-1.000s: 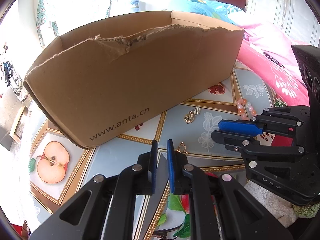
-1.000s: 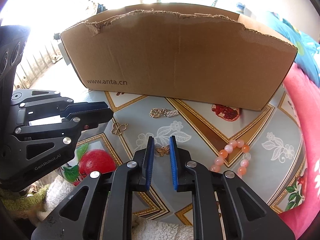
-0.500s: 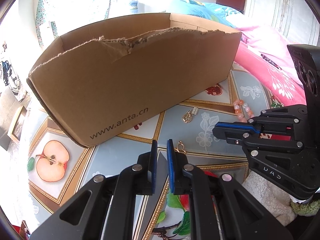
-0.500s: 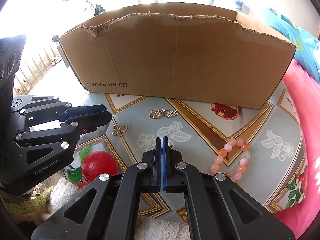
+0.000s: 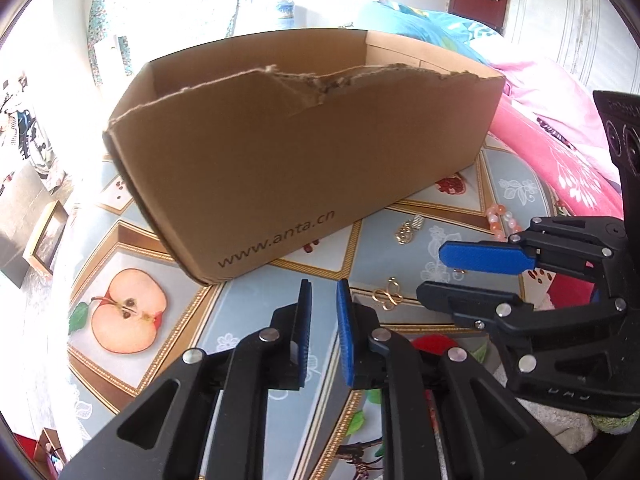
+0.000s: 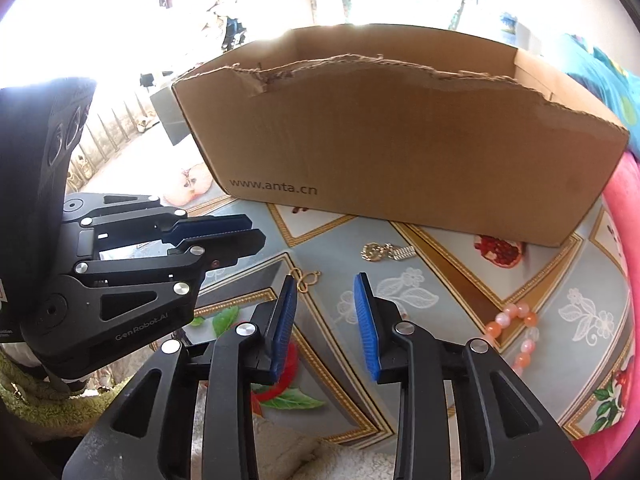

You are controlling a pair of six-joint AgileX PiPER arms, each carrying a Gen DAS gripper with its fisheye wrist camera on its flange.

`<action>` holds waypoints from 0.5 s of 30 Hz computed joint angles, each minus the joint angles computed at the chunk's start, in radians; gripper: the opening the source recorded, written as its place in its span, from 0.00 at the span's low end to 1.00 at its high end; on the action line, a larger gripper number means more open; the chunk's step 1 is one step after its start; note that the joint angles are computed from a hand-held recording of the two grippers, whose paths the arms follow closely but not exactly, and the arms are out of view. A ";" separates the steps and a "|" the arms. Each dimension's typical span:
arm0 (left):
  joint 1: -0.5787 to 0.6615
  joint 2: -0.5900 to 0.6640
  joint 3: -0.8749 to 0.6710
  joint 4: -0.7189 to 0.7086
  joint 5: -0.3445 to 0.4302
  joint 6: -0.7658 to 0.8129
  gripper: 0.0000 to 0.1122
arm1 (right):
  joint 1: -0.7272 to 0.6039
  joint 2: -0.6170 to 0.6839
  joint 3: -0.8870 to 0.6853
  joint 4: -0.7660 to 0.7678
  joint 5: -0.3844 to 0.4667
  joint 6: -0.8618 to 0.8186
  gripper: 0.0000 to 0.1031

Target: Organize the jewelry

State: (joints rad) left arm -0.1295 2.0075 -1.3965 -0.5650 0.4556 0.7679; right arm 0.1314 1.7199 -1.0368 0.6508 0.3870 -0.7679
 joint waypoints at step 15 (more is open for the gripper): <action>0.038 0.035 -0.020 -0.080 0.013 0.073 0.11 | 0.022 0.071 -0.101 -0.095 0.093 -0.144 0.16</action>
